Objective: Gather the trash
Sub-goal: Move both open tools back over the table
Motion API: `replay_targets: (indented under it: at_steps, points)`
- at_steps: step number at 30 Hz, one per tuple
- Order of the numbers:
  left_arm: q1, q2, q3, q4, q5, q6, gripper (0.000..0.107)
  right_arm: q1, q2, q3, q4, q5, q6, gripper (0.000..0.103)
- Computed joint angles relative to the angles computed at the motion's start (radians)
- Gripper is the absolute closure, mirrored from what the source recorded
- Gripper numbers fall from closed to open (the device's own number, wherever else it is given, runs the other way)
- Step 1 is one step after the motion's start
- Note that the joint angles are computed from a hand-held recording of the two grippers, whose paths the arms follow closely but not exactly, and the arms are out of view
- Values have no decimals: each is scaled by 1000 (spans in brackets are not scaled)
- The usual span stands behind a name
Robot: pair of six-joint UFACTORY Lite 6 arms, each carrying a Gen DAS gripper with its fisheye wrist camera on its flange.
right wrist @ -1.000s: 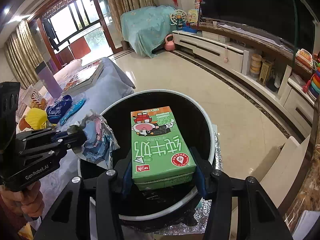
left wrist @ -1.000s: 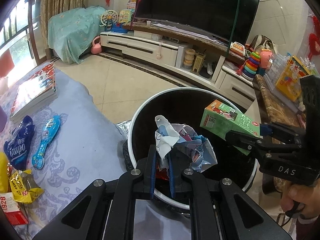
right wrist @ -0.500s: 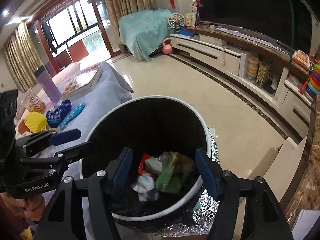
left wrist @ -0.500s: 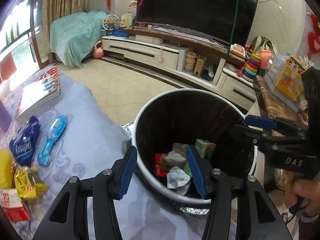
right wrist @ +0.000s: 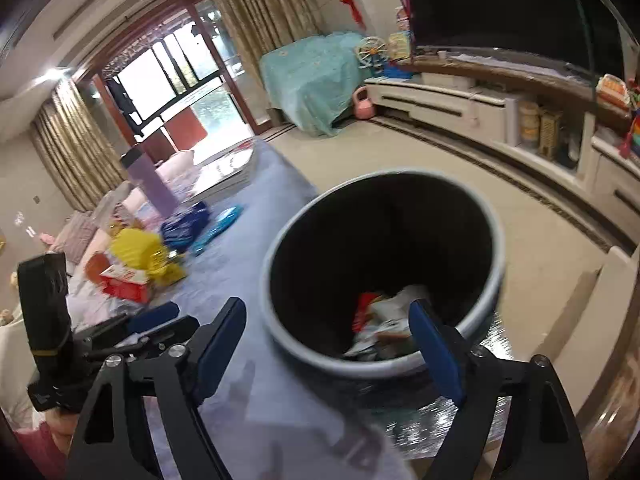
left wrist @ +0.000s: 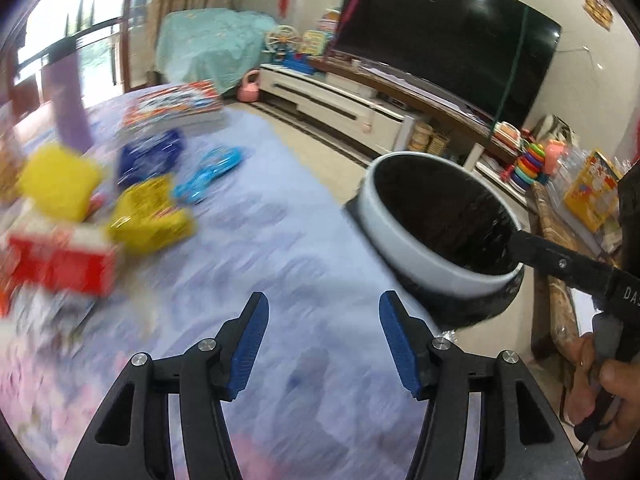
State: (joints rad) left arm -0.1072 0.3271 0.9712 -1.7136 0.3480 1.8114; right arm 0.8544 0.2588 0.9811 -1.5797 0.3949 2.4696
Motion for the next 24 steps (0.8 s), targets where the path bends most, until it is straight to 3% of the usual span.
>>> replay_targets:
  at_steps: [5,12,19,24]
  points:
    - [163,-150,-202,-20,60,100,49,66,129,133,1,-12,19,16]
    - [414,-305,-353,107,136,105,49,124,338,391,160,-34,-165,16]
    - [620,-317,-332,238,202,35,41,156,553,685,427,-39,-454,12]
    - [681,-305,-313,252,211,29,36,157,681,881,536,-12,-584,10]
